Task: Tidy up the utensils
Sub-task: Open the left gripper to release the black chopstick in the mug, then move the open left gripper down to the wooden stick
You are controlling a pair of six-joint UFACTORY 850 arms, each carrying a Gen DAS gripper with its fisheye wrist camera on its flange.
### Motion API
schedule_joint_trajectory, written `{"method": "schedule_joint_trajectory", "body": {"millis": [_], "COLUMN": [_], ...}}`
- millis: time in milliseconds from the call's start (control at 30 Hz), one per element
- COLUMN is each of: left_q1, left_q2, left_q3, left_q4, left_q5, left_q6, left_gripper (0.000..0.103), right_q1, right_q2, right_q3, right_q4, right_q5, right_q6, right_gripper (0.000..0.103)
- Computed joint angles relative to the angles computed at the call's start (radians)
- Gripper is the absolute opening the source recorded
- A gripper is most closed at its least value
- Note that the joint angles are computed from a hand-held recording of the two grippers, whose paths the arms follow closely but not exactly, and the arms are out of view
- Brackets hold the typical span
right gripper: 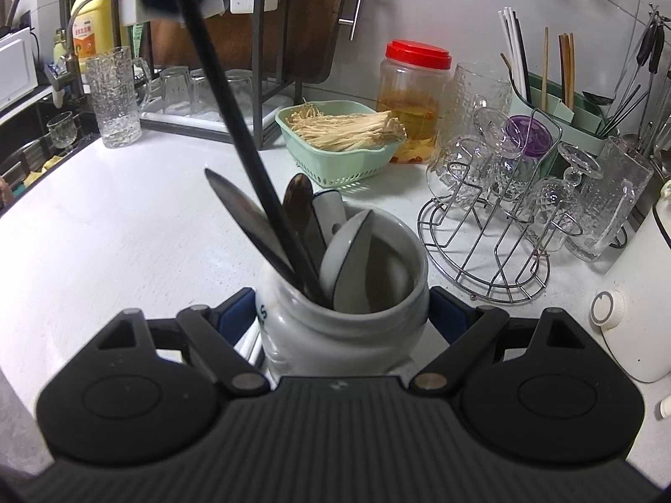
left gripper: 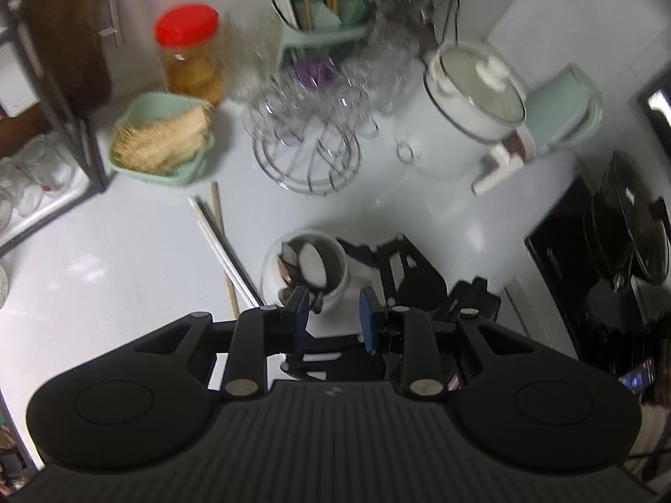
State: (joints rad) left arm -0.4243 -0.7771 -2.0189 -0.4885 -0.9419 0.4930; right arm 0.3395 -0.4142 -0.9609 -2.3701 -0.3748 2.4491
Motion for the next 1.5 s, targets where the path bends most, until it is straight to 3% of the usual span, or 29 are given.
{"method": "schedule_joint_trajectory", "body": {"millis": [167, 233, 533, 767, 900, 1100, 1367, 1500], "left_q1": [0.026, 0.033, 0.085, 0.111, 0.129, 0.127, 0.102, 0.079], "left_q2": [0.150, 0.196, 0.359, 0.415, 0.392, 0.294, 0.105, 0.028], "left_q3": [0.259, 0.337, 0.642, 0.817, 0.862, 0.831, 0.682, 0.618], "left_q4": [-0.125, -0.116, -0.350, -0.685, -0.941, -1.117, -1.011, -0.950], "left_q5": [0.199, 0.268, 0.457, 0.580, 0.576, 0.540, 0.495, 0.520], "left_q6": [0.118, 0.095, 0.206, 0.485, 0.716, 0.884, 0.933, 0.935], "left_gripper": [0.030, 0.030, 0.030, 0.030, 0.030, 0.030, 0.029, 0.028], "right_q1": [-0.002, -0.003, -0.003, -0.007, -0.008, -0.017, -0.030, -0.025], "right_q2": [0.005, 0.005, 0.006, 0.007, 0.005, 0.019, 0.043, 0.044], "right_q3": [0.023, 0.041, 0.041, 0.041, 0.035, 0.040, 0.079, 0.086], "right_q4": [-0.092, -0.165, -0.171, -0.187, -0.165, -0.093, -0.113, -0.107], "right_q5": [-0.035, -0.071, -0.072, -0.066, -0.060, -0.039, -0.060, -0.082], "right_q6": [0.086, 0.140, 0.180, 0.200, 0.181, 0.113, 0.130, 0.138], "right_gripper": [0.091, 0.091, 0.090, 0.090, 0.090, 0.090, 0.090, 0.090]}}
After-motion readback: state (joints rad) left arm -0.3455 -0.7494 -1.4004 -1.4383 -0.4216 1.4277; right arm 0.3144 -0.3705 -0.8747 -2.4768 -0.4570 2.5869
